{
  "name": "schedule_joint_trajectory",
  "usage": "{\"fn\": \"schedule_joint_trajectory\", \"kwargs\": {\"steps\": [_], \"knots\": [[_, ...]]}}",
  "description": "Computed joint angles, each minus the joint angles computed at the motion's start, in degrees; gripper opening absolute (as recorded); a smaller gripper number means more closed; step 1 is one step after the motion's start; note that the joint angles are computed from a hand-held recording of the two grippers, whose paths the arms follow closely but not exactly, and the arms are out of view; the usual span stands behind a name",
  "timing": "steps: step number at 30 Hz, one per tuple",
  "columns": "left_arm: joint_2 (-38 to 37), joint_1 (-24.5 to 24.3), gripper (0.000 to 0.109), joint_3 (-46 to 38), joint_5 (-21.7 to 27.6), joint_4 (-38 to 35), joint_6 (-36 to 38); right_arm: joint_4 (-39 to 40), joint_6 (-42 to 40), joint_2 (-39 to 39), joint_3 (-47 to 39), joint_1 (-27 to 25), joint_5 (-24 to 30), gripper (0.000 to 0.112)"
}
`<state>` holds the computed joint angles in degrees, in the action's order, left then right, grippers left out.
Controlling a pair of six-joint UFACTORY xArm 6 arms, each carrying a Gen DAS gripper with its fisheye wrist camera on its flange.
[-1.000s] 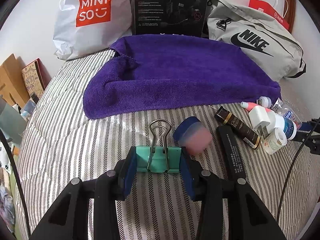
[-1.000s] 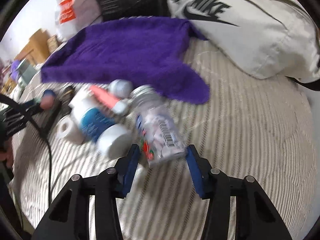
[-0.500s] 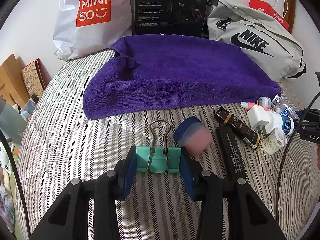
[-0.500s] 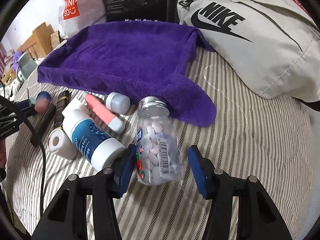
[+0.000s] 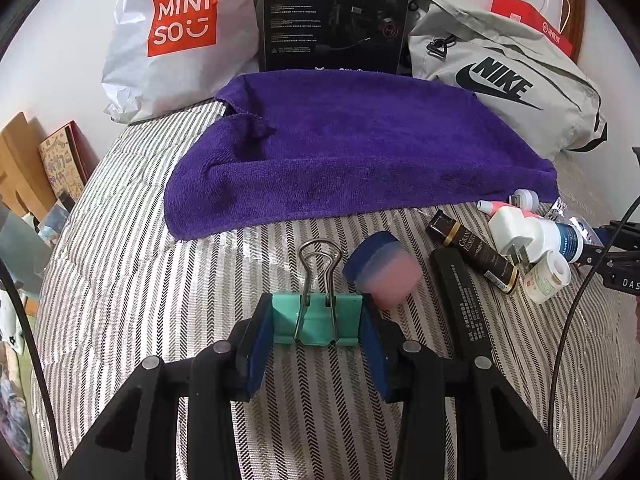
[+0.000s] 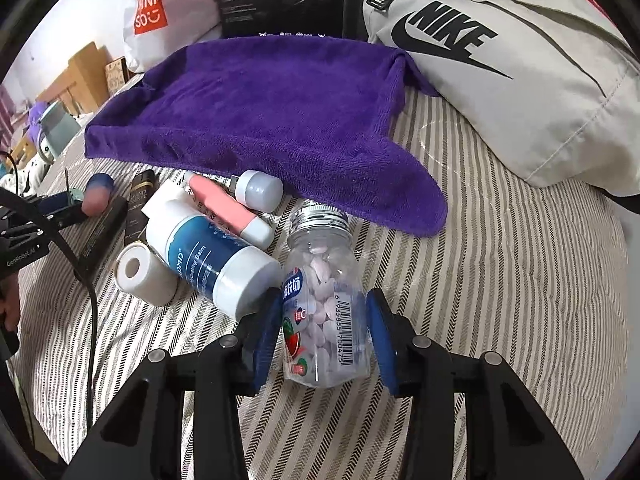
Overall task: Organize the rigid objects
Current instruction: 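Carry the clip and candy bottle onto the purple towel and open both tools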
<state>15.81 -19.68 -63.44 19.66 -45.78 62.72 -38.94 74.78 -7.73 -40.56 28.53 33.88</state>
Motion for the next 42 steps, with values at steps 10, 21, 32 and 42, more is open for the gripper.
{"fn": "schedule_joint_trajectory", "kwargs": {"steps": [10,21,32,42], "knots": [[-2.5,2.0,0.039,1.0,2.5,-0.3,-0.7,2.3,1.6,-5.5,4.5,0.3,-0.1,0.041],[-3.4,3.4,0.039,-2.1,6.8,-1.0,-1.7,3.3,0.6,-9.8,4.3,0.4,0.5,0.041],[-0.3,3.1,0.039,-9.8,9.4,1.0,-4.9,3.0,-3.1,-4.7,-1.7,-2.6,-5.6,0.041],[11.3,1.0,0.039,-26.8,13.1,6.7,-12.2,5.2,-7.3,3.1,-7.7,-9.6,-12.9,0.041]]}}
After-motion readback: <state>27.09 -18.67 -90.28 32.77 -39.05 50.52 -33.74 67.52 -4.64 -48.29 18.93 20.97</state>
